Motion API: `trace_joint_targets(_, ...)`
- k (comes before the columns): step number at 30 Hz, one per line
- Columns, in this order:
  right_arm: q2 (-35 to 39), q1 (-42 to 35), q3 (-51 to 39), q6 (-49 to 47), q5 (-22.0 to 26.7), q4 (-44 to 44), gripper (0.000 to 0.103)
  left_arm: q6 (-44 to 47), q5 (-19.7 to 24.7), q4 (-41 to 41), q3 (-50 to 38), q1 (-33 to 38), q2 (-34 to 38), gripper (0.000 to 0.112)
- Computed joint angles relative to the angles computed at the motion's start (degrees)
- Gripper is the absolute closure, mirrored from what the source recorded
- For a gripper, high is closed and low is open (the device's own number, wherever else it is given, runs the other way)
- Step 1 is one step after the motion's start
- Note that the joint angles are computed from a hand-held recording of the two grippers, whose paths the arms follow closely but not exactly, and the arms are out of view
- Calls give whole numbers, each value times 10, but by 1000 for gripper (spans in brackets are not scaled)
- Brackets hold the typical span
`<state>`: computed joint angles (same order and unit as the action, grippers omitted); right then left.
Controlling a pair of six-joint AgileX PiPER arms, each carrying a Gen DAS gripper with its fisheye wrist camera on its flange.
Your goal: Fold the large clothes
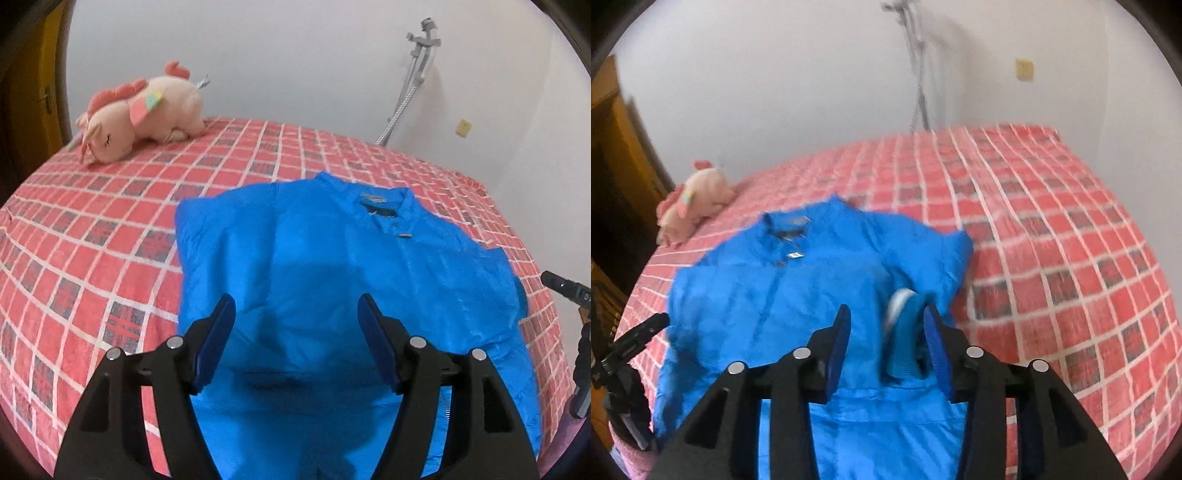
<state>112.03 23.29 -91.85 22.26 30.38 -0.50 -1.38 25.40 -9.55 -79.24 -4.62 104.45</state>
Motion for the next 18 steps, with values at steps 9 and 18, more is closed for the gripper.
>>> trace_joint_targets(9,133,38,-146,-30,117,16,61,-80,28,126,-42,-53,69,44)
trace_joint_targets(18,168,31,-153,-62,119,57,63,-69,46,125,-60,-47,94,43)
